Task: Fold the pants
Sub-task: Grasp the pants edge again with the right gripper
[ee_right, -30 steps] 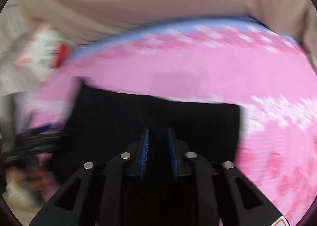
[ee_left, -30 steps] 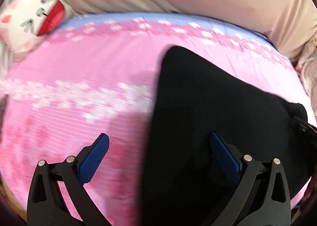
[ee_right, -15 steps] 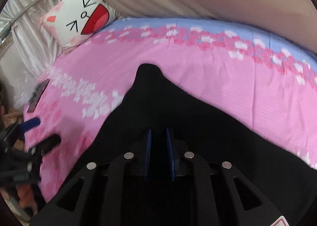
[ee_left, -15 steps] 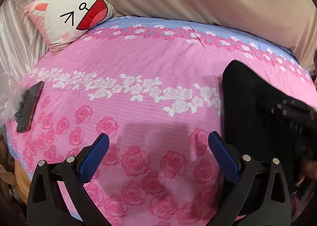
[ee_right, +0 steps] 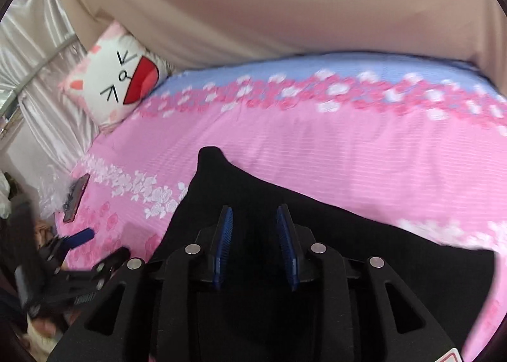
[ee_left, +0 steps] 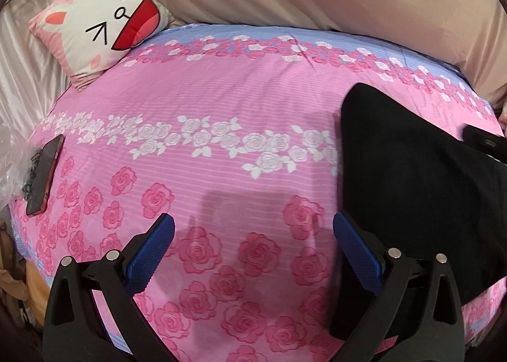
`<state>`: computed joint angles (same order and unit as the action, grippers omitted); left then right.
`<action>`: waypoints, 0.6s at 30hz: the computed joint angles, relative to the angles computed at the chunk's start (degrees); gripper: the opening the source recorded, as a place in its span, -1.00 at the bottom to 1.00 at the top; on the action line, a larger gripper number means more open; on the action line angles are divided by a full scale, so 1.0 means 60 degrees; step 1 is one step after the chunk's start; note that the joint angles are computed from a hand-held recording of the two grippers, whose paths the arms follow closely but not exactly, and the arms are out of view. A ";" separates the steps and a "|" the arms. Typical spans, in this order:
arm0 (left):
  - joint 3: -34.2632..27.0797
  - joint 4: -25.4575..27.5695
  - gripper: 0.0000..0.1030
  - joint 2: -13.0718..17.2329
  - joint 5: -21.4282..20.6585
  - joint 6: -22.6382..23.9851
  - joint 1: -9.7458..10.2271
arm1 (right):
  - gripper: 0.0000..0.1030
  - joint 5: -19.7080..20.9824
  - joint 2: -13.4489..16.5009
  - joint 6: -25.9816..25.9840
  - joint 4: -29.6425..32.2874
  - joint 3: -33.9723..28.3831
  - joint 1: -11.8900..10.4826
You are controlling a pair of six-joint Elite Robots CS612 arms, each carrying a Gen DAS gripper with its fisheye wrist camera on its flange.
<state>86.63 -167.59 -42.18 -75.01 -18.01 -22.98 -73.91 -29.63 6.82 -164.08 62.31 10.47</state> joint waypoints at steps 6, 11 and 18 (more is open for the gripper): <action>-0.0101 0.0000 0.90 0.0023 0.0044 0.0276 -0.0244 | -0.39 -0.0377 -0.0450 0.1248 -0.0771 0.1517 -0.0485; -0.0083 -0.0090 0.90 -0.0042 0.0200 0.0553 -0.0468 | -0.28 -0.0935 -0.0931 0.1054 -0.1882 0.2423 -0.0512; -0.0055 -0.0124 0.90 -0.0091 -0.0102 0.0875 -0.0648 | -0.15 -0.0951 -0.1027 0.1610 -0.2329 0.3034 -0.0737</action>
<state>86.30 -168.33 -42.73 -75.62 -12.76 -26.87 -79.61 -35.80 16.49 -178.05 80.51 6.04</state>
